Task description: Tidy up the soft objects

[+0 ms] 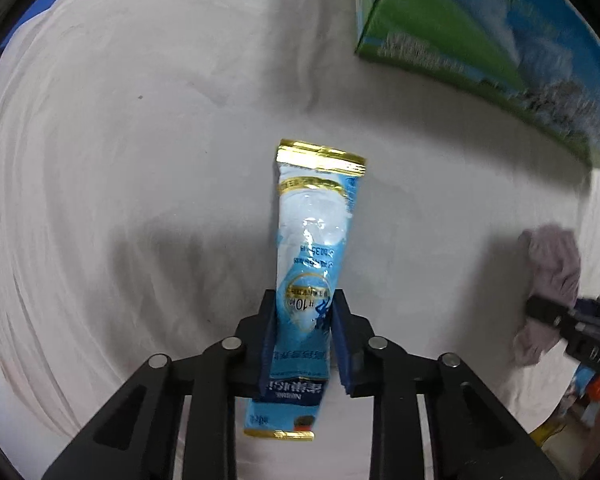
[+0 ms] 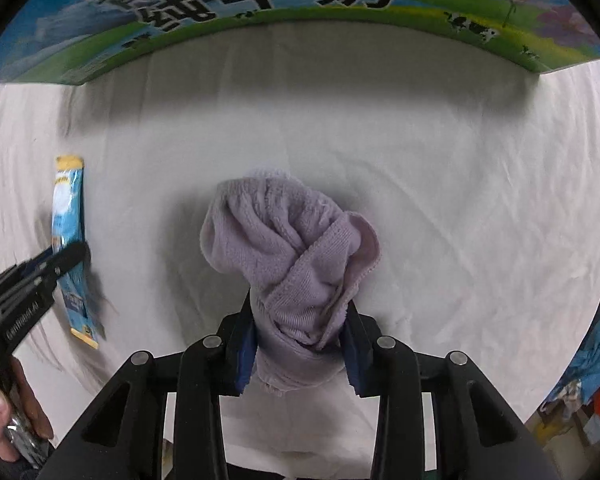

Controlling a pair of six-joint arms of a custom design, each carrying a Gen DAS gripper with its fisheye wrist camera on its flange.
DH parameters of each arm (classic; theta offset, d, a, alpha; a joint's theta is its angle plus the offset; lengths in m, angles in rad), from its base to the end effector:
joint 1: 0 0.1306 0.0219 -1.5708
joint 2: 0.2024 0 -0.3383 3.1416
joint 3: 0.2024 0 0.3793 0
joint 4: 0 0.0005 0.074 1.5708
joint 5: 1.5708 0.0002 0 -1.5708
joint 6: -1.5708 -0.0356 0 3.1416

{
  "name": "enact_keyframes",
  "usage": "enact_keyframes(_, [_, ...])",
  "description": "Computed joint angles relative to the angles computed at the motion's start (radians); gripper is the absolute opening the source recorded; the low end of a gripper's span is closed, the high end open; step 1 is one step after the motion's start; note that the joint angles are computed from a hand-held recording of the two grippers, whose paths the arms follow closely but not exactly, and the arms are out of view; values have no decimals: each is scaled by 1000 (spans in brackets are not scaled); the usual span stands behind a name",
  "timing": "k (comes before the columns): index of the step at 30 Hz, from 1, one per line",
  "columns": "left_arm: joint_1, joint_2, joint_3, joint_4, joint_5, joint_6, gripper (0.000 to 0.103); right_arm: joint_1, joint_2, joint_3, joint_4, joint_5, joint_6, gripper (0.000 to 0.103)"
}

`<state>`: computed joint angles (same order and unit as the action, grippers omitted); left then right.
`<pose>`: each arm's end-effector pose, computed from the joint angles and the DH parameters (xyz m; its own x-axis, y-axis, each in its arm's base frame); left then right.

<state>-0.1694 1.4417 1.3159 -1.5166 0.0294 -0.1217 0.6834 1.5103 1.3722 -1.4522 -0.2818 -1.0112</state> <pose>0.4087 -0.0715 0.3111 -0.9557 0.2866 0.0675 0.2846 0.9579 -0.0378 0.3377 0.2871 0.3051 -0.9220 0.2990 0.2460 0.3373 0.9322 0.1310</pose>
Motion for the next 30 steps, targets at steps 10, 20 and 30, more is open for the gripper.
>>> enact_keyframes(10, [-28,-113,6,-12,65,80,20,-54,-91,35,-40,7,100,38])
enact_keyframes(20, [-34,-153,199,-98,153,52,20,-112,-152,204,-150,26,188,38])
enact_keyframes(30, [-141,-27,550,-132,214,103,20,-189,-138,415,-231,78,217,38])
